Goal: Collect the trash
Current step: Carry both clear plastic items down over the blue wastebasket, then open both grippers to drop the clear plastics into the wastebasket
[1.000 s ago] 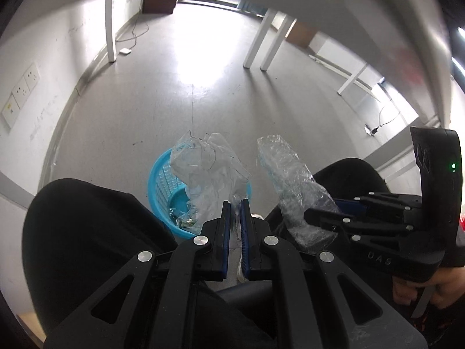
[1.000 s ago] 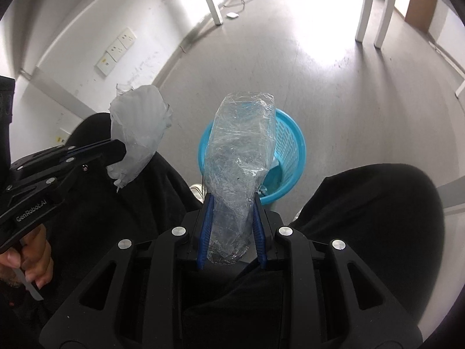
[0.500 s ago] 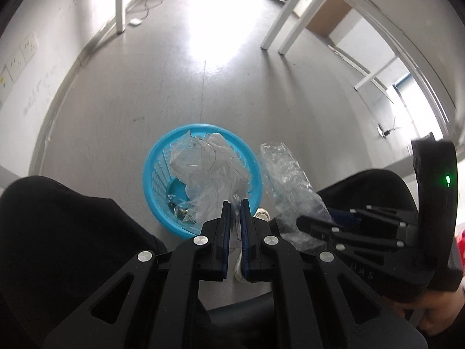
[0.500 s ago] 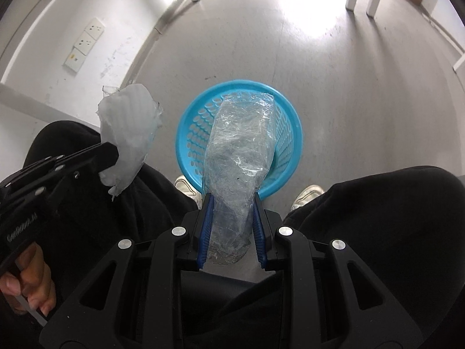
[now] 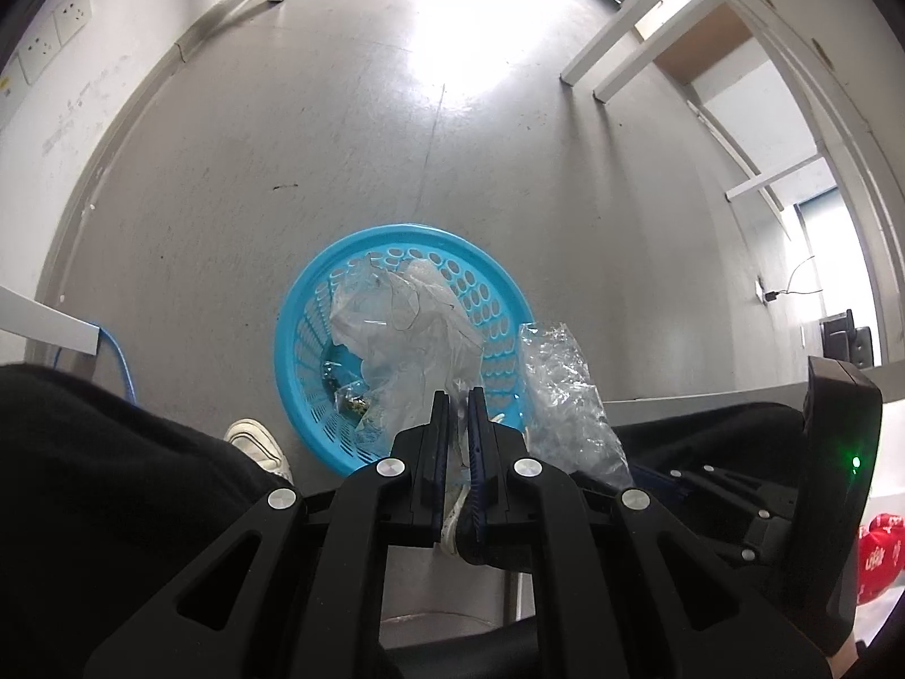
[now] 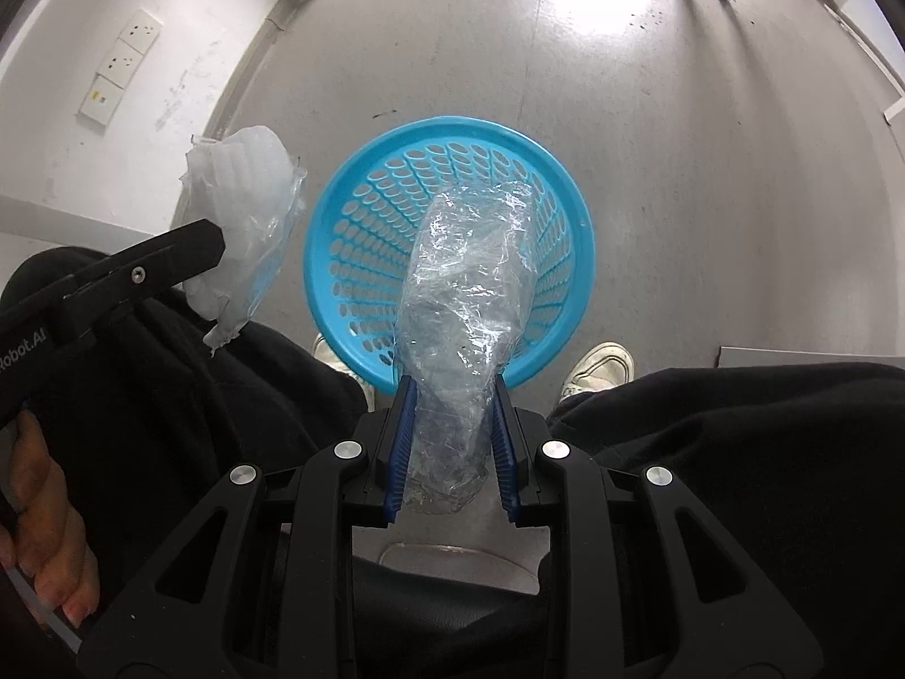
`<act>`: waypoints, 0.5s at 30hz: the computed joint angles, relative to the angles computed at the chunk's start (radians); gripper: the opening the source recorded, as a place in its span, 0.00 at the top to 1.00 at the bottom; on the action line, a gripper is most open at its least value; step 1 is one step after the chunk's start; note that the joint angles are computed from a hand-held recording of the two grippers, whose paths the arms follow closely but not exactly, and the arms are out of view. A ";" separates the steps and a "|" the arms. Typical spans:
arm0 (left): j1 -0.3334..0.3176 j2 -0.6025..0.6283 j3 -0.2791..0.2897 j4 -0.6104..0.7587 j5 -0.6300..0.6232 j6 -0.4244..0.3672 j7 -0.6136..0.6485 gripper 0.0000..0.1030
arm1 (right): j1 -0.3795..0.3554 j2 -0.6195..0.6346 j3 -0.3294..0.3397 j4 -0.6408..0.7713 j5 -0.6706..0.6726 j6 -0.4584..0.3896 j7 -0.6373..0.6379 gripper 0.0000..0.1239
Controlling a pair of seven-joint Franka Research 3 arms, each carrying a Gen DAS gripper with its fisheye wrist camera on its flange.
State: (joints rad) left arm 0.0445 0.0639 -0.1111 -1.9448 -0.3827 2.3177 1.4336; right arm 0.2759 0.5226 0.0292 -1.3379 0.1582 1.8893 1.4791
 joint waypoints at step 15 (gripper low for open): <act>0.001 0.198 -0.025 0.181 0.164 -0.075 -0.108 0.94 | 0.016 0.233 -0.010 0.257 -0.014 -0.127 0.084 0.80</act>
State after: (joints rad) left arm 0.0450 0.2617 -0.1360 -1.7638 -0.2183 2.2430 1.3259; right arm 0.2917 0.7559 0.0189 -1.0806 0.1437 1.7623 1.5628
